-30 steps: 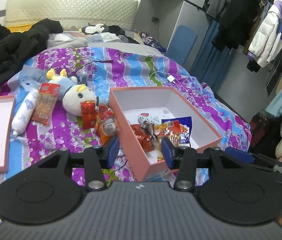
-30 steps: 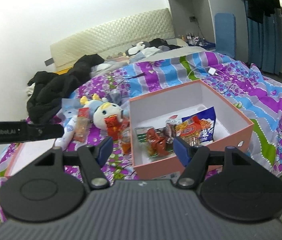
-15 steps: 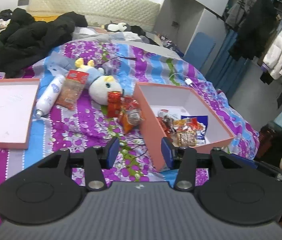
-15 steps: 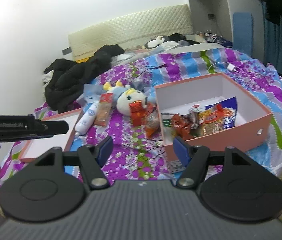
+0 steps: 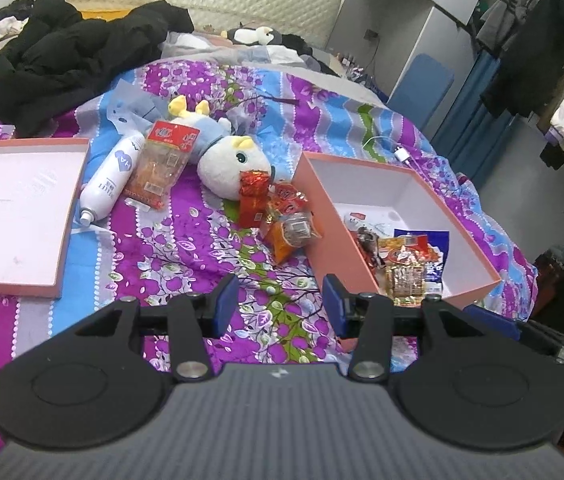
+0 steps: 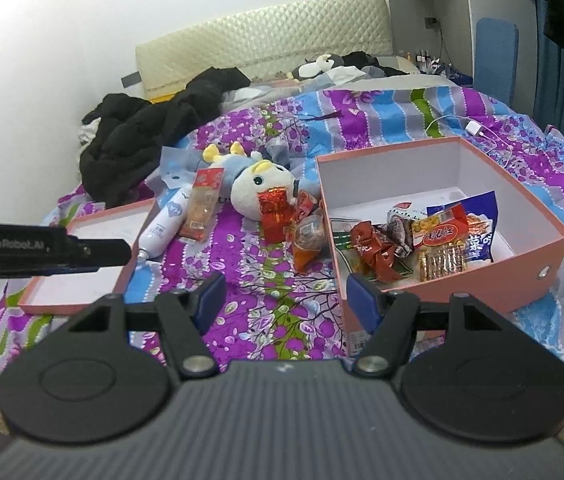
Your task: Organize snacks
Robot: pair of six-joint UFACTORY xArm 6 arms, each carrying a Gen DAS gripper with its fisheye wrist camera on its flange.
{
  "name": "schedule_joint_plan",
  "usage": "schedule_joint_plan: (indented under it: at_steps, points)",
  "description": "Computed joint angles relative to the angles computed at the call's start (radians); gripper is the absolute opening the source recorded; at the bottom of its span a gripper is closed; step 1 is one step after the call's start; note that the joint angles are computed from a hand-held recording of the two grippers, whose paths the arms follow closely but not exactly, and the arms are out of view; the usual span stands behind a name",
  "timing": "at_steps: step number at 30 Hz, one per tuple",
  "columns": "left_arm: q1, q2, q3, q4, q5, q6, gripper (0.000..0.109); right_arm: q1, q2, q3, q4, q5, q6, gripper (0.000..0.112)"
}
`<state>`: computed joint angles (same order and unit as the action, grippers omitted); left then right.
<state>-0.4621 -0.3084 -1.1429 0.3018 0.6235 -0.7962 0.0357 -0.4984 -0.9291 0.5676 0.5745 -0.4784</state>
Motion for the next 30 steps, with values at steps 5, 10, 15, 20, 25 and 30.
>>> schedule_joint_plan:
  at_steps: [5, 10, 15, 20, 25, 30]
  points:
    - [0.041, 0.084, -0.039, -0.015, -0.010, 0.036, 0.052, 0.030, 0.061, -0.019, -0.035, -0.052, 0.009, 0.068]
    - [0.102, 0.181, -0.080, -0.103, -0.041, 0.136, 0.052, 0.083, 0.144, -0.048, -0.059, -0.144, -0.021, 0.068]
    - [0.158, 0.268, -0.119, -0.190, -0.125, 0.229, 0.065, 0.132, 0.252, -0.117, -0.042, -0.196, -0.074, 0.068]
    - [0.211, 0.411, -0.216, -0.396, -0.185, 0.411, 0.066, 0.176, 0.394, -0.178, -0.208, -0.302, -0.013, 0.067]
    - [0.245, 0.588, -0.381, -0.593, -0.183, 0.611, 0.066, 0.187, 0.548, -0.265, -0.462, -0.389, 0.126, 0.067]
    - [0.269, 0.785, -0.602, -0.723, -0.134, 0.758, 0.066, 0.182, 0.701, -0.399, -0.749, -0.406, 0.307, 0.067]
